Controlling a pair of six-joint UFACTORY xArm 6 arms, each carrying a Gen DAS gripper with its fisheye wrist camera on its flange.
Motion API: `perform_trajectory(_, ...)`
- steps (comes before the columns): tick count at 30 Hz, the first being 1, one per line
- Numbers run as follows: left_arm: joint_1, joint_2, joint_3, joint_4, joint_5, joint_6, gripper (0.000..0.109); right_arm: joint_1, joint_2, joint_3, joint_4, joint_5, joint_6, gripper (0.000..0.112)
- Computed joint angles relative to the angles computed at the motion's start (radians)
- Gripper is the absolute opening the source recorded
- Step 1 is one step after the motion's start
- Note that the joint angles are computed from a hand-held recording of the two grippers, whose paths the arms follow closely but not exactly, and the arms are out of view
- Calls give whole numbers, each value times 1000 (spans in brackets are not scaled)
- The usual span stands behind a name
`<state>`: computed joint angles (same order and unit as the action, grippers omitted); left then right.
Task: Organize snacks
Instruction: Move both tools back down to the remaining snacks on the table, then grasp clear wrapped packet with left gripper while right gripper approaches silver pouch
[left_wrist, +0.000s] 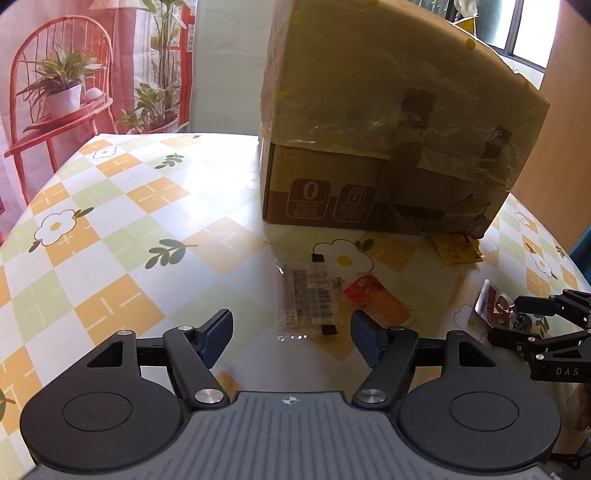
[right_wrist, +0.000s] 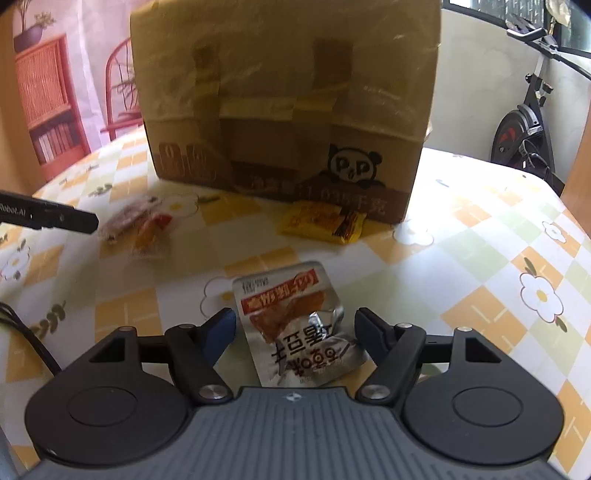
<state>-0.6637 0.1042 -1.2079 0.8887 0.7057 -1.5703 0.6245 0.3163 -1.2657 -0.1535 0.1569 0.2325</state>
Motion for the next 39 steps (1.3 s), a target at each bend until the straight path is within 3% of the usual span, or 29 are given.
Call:
perform_trajectory(7,6,4,11,-1,-29,-14,68,1,51,-63,29,1,-20,61)
perform_trajectory(10,5,15,1,-7,-27,-2,68,-5,75,-83,18,-25,31,61)
perform_trajectory(15,6,32,-17,-22,-18,32,68,-23,88,-84,-163,-64,218,61)
perform_trajectory(23,20,95,-90,-43,-6,101,68,-31,86,-76,-243,-83,295,61)
perform_trajectory(30,17,152,-159,-15,46,89,67,-32,81,-59,-185,-111,259,61)
perform_trajectory(31,10,157,-168,-12,67,91,65,-32,81,-59,-187,-110,260,61)
perform_trajectory(33,-4,161,-179,-3,109,92,50,-32,81,-61,-198,-106,266,61)
perform_trajectory(39,-19,100,-108,21,100,-22,43,-30,81,-57,-171,-114,248,61)
